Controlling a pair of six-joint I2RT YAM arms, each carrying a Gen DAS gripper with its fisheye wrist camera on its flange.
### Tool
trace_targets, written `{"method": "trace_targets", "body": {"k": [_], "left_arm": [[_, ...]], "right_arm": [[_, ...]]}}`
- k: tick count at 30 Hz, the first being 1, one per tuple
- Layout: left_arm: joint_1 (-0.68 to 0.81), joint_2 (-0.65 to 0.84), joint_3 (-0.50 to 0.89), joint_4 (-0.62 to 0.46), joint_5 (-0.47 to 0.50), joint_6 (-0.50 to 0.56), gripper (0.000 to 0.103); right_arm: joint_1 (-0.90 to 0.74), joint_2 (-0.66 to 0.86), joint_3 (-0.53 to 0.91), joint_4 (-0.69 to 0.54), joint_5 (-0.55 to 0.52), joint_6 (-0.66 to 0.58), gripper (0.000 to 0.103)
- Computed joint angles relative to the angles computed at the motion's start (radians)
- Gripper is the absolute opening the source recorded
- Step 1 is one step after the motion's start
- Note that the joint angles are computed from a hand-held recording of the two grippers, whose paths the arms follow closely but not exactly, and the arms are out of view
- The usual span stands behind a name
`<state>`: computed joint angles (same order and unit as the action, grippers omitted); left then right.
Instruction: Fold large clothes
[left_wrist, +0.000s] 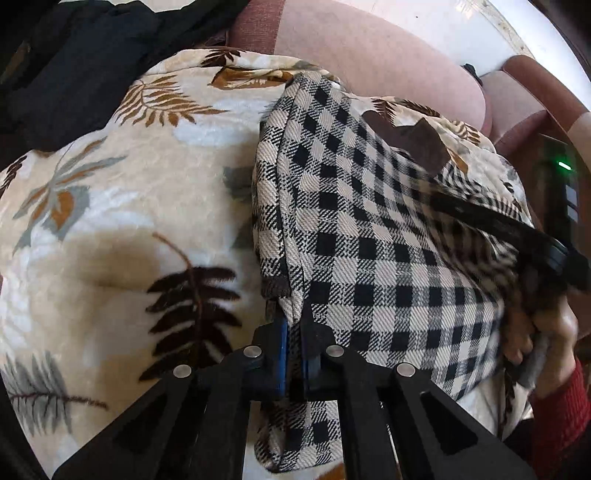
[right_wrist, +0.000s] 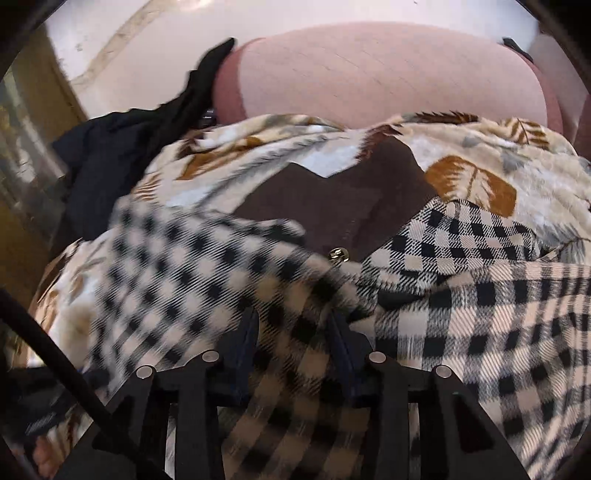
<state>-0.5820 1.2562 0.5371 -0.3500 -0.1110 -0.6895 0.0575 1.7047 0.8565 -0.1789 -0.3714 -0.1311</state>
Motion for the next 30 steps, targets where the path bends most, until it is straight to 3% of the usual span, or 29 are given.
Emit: {"method": "trace_targets", "body": {"k": [4,7,12,14,18,21,30], "left_arm": [[0.019,-0.038,-0.049,0.008,0.042,0.001,0.005],[0.017,-0.037,-0.045,0.005,0.043,-0.012,0.007],[0.003,-0.111,-0.028,-0.072,0.006,-0.047,0.008],[-0.026,-0.153,-0.016,-0.118,-0.051,-0.076,0.012],[-0.106,-0.197,0.002,-0.173,-0.154,-0.13,0.028],[-0.184,-0.178,0.017,-0.185,-0.211,-0.151,0.03],[-0.297,-0.062,0.021,-0.132,-0.275,-0.183,0.034]], "right_arm": [[0.04,0.082,0.007,0.096,0.087,0.032,0.044],[0.086,0.065,-0.02,0.138,0.156,0.012,0.054],[0.05,-0.012,-0.038,0.104,0.118,0.026,0.055],[-0.003,-0.068,-0.044,0.067,0.074,0.028,0.057],[-0.141,-0.15,-0.032,-0.039,0.013,-0.018,0.058],[-0.293,-0.177,0.004,-0.162,-0.064,-0.086,0.058],[-0.848,-0.111,0.134,-0.52,-0.234,-0.491,0.067]]}}
